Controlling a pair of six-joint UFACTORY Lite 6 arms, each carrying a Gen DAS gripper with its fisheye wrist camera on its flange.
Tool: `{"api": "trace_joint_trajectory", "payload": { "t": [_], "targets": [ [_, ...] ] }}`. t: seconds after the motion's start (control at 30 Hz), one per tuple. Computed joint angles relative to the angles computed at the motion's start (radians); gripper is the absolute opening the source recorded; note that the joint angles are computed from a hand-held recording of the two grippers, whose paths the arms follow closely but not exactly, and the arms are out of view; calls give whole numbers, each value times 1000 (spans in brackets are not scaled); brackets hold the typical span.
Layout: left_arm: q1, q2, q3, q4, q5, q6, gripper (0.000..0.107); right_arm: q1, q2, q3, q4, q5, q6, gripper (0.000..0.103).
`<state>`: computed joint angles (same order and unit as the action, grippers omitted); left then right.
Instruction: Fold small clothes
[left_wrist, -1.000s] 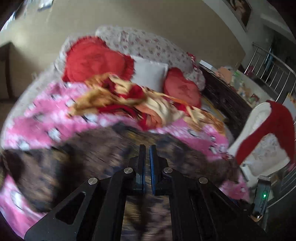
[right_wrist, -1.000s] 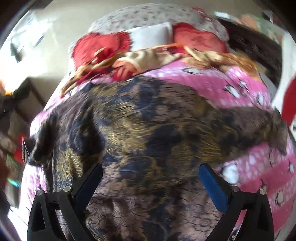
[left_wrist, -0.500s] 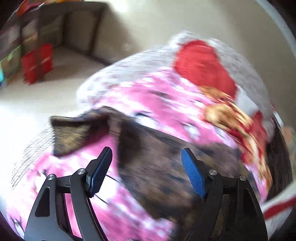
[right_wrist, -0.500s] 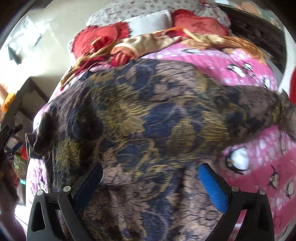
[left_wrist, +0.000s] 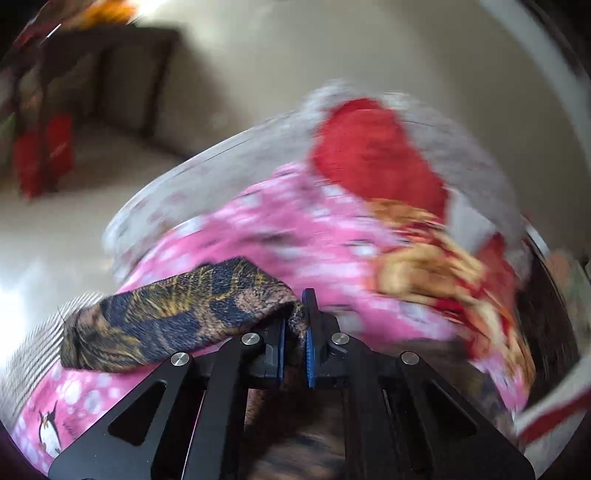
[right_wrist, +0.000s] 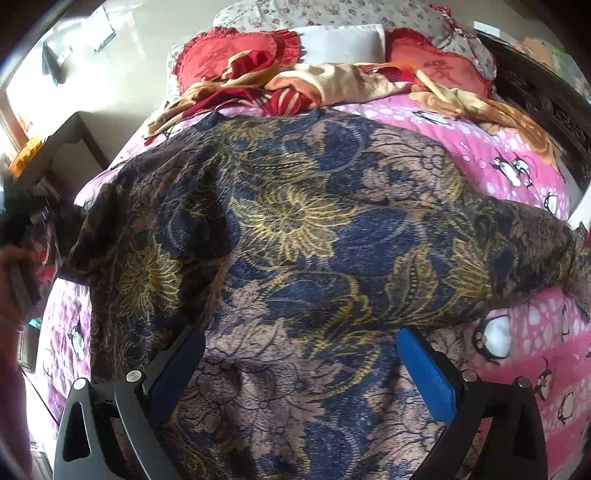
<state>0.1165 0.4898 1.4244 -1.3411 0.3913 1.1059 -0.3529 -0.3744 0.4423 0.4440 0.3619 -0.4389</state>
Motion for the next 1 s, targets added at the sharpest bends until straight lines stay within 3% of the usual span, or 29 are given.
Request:
{"api": "trace_joint_trajectory", "payload": {
  "t": [0.07,0.17,0.3,0.37,0.43,0.5,0.57,0.67,0.8,0.9,1.0],
  "targets": [
    [-134,-186,-132,-72,-8,140,7,-51,4,5,60,11,-79,103],
    [-365,-359,-261,-35,-44,180,7,-150,21,24,119,21,-166,103],
    [-640,-338,-297,83,-39,44,11,-277,24,43,139,41,-238,103],
    [-695,-254,-276,102,16,8,36,-357,28,50,129,48,-263,103],
    [-740,-232,-302,81,33,2,51,-434,37,57,160,75,-323,103],
    [-745,-262,-358,71,26,36,53,-499,48,68,192,105,-390,103],
    [-727,-354,-449,124,29,24,71,-514,55,80,193,108,-415,103],
    [-616,-511,-610,137,29,111,79,-511,55,90,223,105,-478,103],
    [-510,-629,-773,148,-165,184,79,-414,131,167,282,71,-506,103],
    [-447,-530,-790,340,-330,-4,79,-292,214,284,322,28,-462,103],
    [-387,-412,-738,465,-336,-150,79,-151,366,451,262,-30,-308,103]
  ]
}}
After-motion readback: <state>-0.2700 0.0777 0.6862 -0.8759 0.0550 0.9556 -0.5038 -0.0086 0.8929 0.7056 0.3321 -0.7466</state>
